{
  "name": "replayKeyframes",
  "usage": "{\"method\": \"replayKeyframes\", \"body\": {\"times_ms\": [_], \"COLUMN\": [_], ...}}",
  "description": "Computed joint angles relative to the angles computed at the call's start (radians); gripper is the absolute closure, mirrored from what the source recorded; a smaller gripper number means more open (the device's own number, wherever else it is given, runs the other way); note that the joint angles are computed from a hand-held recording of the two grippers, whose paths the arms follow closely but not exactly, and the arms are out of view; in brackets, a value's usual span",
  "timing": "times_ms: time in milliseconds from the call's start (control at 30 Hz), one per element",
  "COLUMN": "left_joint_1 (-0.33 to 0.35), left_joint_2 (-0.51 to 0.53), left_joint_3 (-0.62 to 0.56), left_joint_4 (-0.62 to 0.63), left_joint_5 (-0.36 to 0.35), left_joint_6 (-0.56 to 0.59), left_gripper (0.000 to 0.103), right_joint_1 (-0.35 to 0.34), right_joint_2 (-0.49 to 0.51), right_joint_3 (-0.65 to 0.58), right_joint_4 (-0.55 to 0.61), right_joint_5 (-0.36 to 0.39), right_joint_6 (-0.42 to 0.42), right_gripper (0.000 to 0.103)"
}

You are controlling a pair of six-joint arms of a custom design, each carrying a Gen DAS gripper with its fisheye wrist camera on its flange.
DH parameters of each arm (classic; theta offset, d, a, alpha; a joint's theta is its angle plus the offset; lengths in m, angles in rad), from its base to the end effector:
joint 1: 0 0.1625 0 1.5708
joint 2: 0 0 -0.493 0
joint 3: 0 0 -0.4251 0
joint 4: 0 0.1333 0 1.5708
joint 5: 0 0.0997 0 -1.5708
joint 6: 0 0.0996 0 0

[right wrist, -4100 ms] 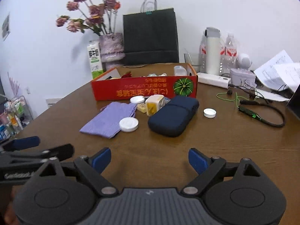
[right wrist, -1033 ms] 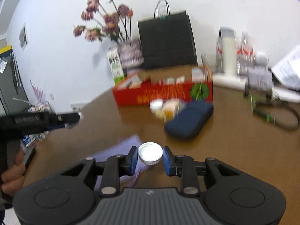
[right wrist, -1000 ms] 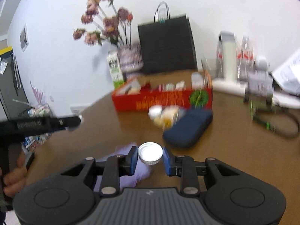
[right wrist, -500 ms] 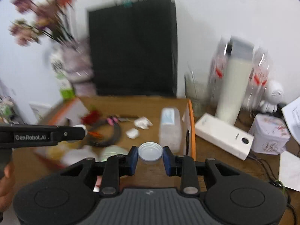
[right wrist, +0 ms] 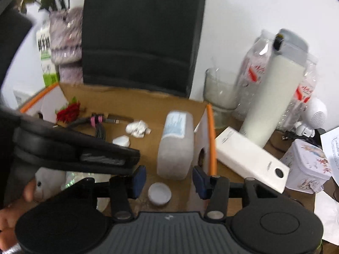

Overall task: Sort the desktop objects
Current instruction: 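Carry the white container and cap into the cardboard box and open both grippers, then withdraw both open grippers from the box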

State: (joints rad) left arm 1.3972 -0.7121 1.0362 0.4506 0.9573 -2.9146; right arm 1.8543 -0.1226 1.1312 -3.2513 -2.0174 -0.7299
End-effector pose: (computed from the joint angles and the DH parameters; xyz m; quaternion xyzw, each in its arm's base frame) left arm 0.0557 -0.7861 0.2210 0.0601 0.8845 -0.3620 0.2881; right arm 0.3244 -0.7907 -0.1451 0.3830 -0.8404 0.2672 0.2750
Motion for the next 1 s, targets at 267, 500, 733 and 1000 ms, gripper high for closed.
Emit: {"method": "replayKeyframes", "body": {"times_ms": [267, 500, 733, 1000], "left_joint_1": [-0.059, -0.132, -0.206, -0.310], "left_joint_2": [-0.262, -0.482, -0.624, -0.703], "left_joint_3": [0.416, 0.772, 1.039, 1.402], "left_joint_4": [-0.374, -0.573, -0.697, -1.037], "left_joint_5": [-0.110, -0.121, -0.153, -0.282], "left_joint_6": [0.010, -0.094, -0.091, 0.122], "left_gripper": [0.016, 0.001, 0.000, 0.000], "right_joint_1": [-0.001, 0.001, -0.009, -0.066], "right_joint_2": [-0.104, -0.213, -0.278, -0.264], "right_joint_3": [0.180, 0.461, 0.721, 1.005], "right_joint_4": [-0.085, -0.268, -0.449, -0.726], "right_joint_5": [0.098, 0.222, 0.268, 0.236], "right_joint_6": [0.083, 0.108, 0.117, 0.078], "right_gripper": [0.039, 0.023, 0.022, 0.022]}}
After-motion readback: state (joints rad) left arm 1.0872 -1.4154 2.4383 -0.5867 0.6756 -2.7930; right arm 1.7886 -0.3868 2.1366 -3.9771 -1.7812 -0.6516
